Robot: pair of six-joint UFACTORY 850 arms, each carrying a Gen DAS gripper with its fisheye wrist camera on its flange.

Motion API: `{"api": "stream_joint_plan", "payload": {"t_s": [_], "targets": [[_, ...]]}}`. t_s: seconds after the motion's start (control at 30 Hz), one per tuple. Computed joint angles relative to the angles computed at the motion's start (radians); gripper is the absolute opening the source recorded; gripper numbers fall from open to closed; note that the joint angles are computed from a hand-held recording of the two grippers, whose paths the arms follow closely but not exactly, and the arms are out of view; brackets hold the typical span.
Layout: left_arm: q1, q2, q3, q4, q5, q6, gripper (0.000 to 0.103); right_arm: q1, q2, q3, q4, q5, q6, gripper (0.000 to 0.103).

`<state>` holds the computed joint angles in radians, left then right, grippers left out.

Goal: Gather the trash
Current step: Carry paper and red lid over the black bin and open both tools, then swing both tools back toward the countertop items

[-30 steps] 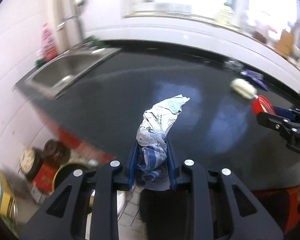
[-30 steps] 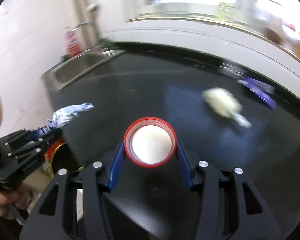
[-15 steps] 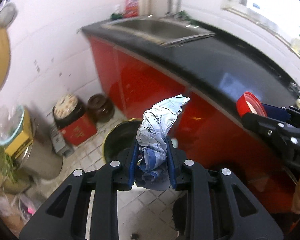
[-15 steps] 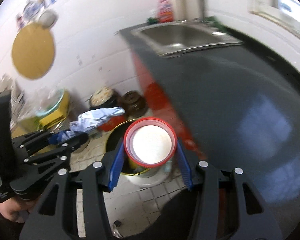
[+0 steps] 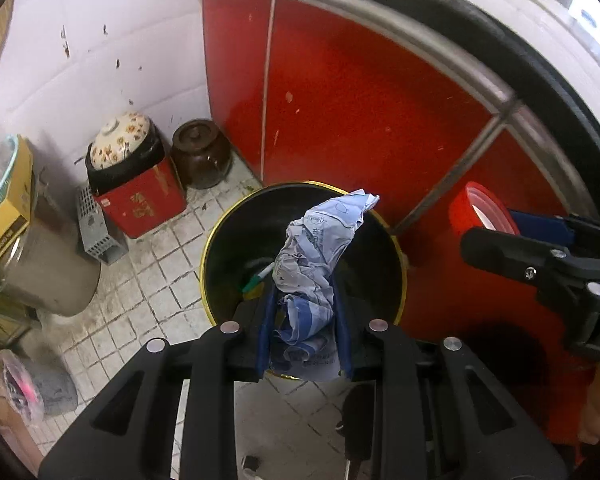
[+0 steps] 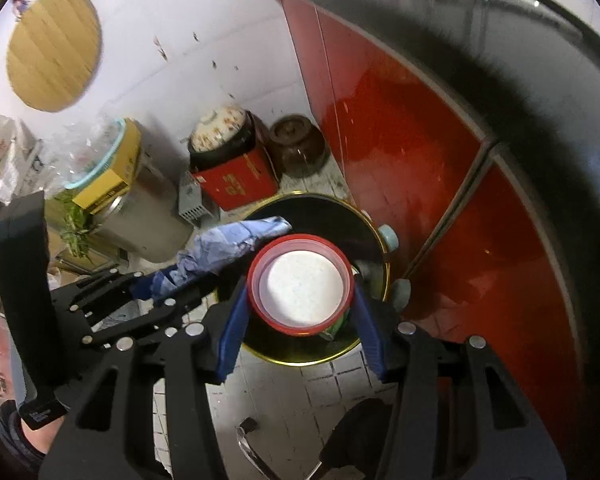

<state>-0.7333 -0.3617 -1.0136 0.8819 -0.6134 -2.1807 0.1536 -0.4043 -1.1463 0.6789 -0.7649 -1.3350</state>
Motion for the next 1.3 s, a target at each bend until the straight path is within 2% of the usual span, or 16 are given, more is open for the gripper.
{"api": "stream_joint_plan", "payload": {"t_s": [0.07, 0.27, 0.3, 0.33, 0.37, 0.4, 0.63, 0.77, 0.83, 0.9, 0.93, 1.03, 1.13, 1.3], "targets": [[0.015, 0.001, 0.021, 0.022, 0.032, -0.038, 0.026, 0.007, -0.017, -0.007, -0.013, 0.010, 0.019, 0.050], [0.033, -0.015, 0.014, 0.011, 0.049, 0.003, 0.026, 0.015, -0.038, -0.016, -0.025, 0.023, 0.032, 0.050], [0.036, -0.017, 0.012, 0.005, 0.051, 0.015, 0.034, 0.020, -0.040, -0.019, -0.028, 0.022, 0.040, 0.061], [0.037, -0.019, 0.011, -0.001, 0.053, 0.021, 0.061, 0.020, -0.041, -0.022, -0.026, 0.025, 0.043, 0.070], [0.037, -0.020, 0.011, 0.000, 0.047, 0.018, 0.075, 0.018, -0.036, -0.019, -0.013, 0.028, 0.032, 0.077], [0.029, -0.020, 0.009, 0.015, 0.020, -0.005, 0.080, 0.020, -0.036, -0.020, -0.010, 0.028, 0.029, 0.077], [0.017, -0.001, 0.019, -0.018, -0.005, 0.011, 0.080, 0.002, -0.002, -0.004, 0.017, 0.007, -0.012, 0.077], [-0.014, 0.019, -0.004, -0.031, -0.072, 0.024, 0.081, -0.044, 0.055, 0.016, 0.048, -0.044, -0.057, 0.077], [-0.039, 0.030, -0.035, -0.017, -0.126, 0.019, 0.087, -0.096, 0.110, 0.030, 0.084, -0.088, -0.110, 0.078], [-0.065, 0.038, -0.066, 0.029, -0.160, 0.002, 0.091, -0.165, 0.167, 0.036, 0.134, -0.126, -0.164, 0.088], [-0.078, 0.038, -0.088, 0.052, -0.172, 0.002, 0.094, -0.196, 0.181, 0.031, 0.153, -0.142, -0.182, 0.090], [-0.119, 0.002, -0.212, 0.098, -0.221, 0.062, 0.096, -0.336, 0.215, -0.005, 0.215, -0.182, -0.233, 0.093], [-0.130, -0.073, -0.380, 0.067, -0.201, 0.189, 0.096, -0.471, 0.206, -0.071, 0.250, -0.179, -0.222, 0.096], [-0.155, -0.297, -0.783, -0.026, -0.170, 0.472, 0.096, -0.686, 0.128, -0.210, 0.295, -0.146, -0.176, 0.096]]}}
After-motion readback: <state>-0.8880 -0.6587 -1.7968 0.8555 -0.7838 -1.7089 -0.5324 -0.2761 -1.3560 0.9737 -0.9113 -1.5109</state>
